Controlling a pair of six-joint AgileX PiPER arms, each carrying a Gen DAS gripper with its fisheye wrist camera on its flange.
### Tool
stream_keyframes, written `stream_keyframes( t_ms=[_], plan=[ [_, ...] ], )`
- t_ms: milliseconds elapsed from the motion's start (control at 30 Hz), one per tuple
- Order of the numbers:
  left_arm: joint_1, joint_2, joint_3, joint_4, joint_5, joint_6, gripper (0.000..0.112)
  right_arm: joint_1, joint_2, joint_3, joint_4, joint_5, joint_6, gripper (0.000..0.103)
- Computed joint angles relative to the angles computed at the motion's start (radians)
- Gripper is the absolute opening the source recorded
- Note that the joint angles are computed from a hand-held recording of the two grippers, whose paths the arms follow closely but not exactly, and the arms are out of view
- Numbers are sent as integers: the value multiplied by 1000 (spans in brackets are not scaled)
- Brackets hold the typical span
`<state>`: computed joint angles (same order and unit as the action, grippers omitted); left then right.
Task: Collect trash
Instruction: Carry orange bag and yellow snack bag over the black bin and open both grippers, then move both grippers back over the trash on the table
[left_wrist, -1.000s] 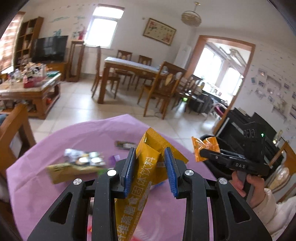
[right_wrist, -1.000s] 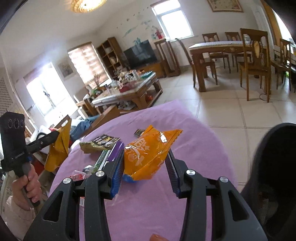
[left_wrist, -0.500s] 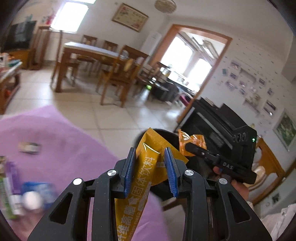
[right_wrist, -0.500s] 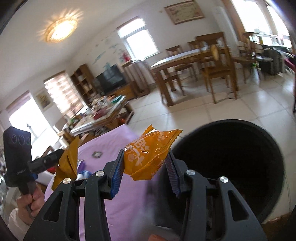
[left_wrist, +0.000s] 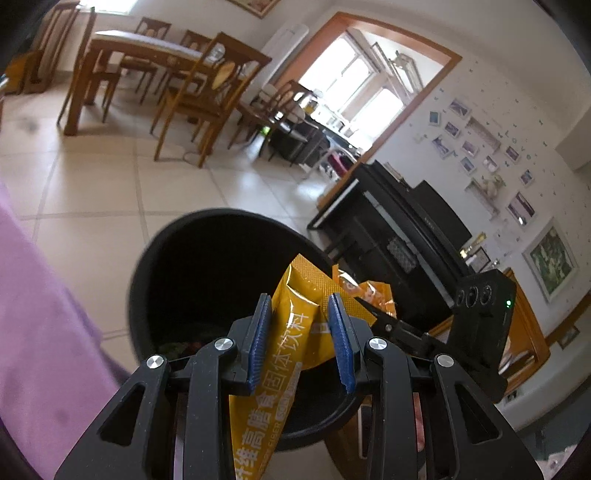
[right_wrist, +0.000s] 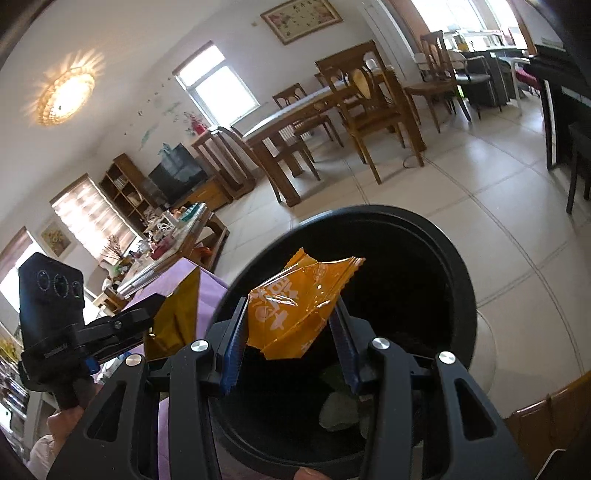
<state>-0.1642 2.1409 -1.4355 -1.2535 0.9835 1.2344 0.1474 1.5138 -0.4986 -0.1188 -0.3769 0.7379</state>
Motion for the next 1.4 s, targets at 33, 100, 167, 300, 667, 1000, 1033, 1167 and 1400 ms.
stream_keyframes(
  t_ms=[33,100,167,300,667,1000,1033,1167,1400],
  plan=[
    [-16,12,-8,-3,-13,-5,32,-9,13,2,-24,-11,19,43],
    [-56,50,-42,-11,-39,-26,32,-18,24,5,-48,-20,36,43],
    [-77,74,-60,-18,-59,-30,32,-22,22,14,-58,-24,44,43],
    [-75,96,-73,-23,-61,-28,32,-33,30,36,-65,-50,50,43],
    [15,0,25,-26,-24,24,63,-13,-3,46,-17,-51,39,81],
    [349,-324,364,-2,22,229,77,215,7,-72,444,48,-383,83],
    [423,-347,387,11,43,244,78,253,23,-105,510,62,-447,83],
    [705,-354,381,69,132,278,77,376,110,-255,560,133,-510,83],
    [1064,-210,151,184,213,195,77,587,402,-693,-14,351,23,83]
  ],
)
